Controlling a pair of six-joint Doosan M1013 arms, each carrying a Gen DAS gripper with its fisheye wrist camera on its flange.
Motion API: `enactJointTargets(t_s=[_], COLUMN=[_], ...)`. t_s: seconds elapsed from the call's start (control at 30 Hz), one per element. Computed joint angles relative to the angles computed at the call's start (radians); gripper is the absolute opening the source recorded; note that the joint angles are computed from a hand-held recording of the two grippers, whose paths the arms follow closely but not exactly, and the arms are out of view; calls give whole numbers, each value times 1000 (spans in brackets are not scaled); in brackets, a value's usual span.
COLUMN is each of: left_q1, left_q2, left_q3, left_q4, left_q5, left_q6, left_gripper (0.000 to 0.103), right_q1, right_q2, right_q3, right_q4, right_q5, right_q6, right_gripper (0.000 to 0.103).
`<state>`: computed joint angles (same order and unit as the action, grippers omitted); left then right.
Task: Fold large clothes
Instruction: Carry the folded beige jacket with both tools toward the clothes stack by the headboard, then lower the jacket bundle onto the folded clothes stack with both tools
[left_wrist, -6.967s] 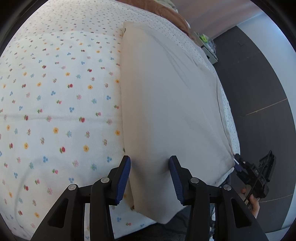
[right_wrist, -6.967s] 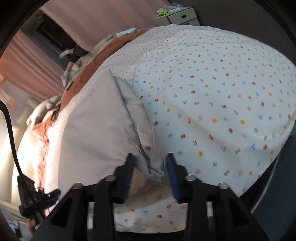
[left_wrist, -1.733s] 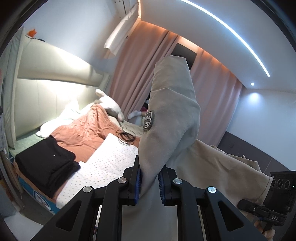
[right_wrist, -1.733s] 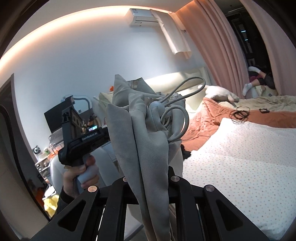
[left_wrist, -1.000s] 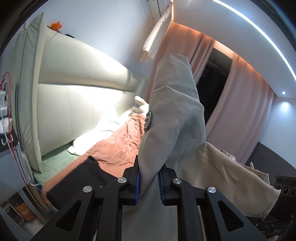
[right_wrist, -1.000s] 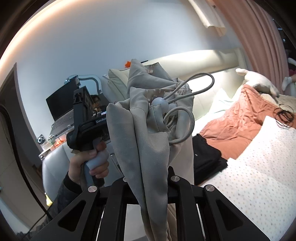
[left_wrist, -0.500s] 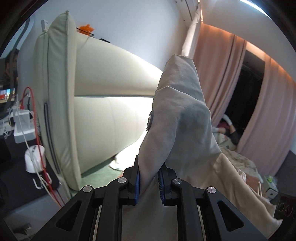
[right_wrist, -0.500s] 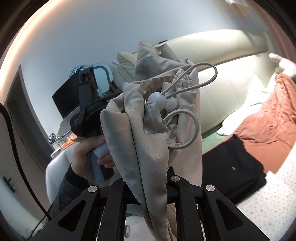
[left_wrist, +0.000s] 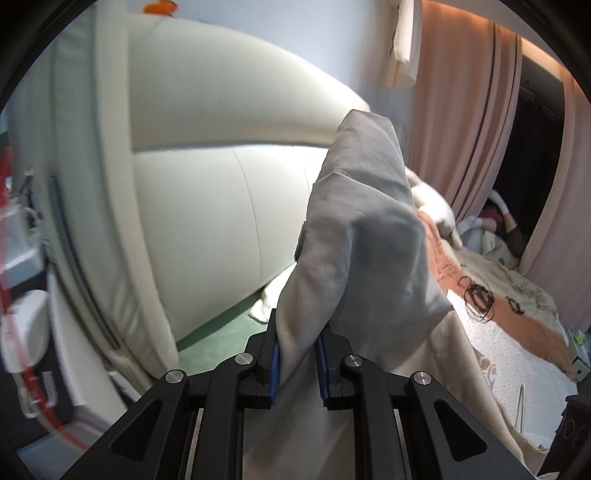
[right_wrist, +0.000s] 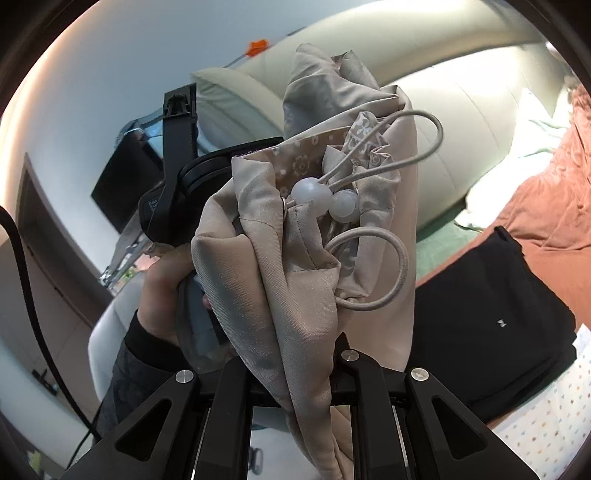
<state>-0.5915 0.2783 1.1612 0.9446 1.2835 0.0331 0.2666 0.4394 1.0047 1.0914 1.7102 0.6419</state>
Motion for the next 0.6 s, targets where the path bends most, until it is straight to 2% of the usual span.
enactJointTargets(t_s=[0.23, 0.47, 0.53, 0.6], left_q1=[75, 121, 135, 133], left_q2=[96, 174, 193, 194], left_q3=[-94, -180, -195, -187], left_q4=[-90, -154, -174, -166], left_q5=[-11, -13, -14, -2], left_q6=[66, 121, 125, 107], left_gripper=[16, 18, 27, 44], right_q1=[-6, -24, -30, -35], right_q2=[117, 195, 210, 223], right_q3=[-130, -211, -217, -213], right_q4=[-58, -63, -69, -94], right_q5=[-30, -51, -81, -123], right_q6=[100, 181, 203, 253], right_gripper=[12, 11, 11, 11])
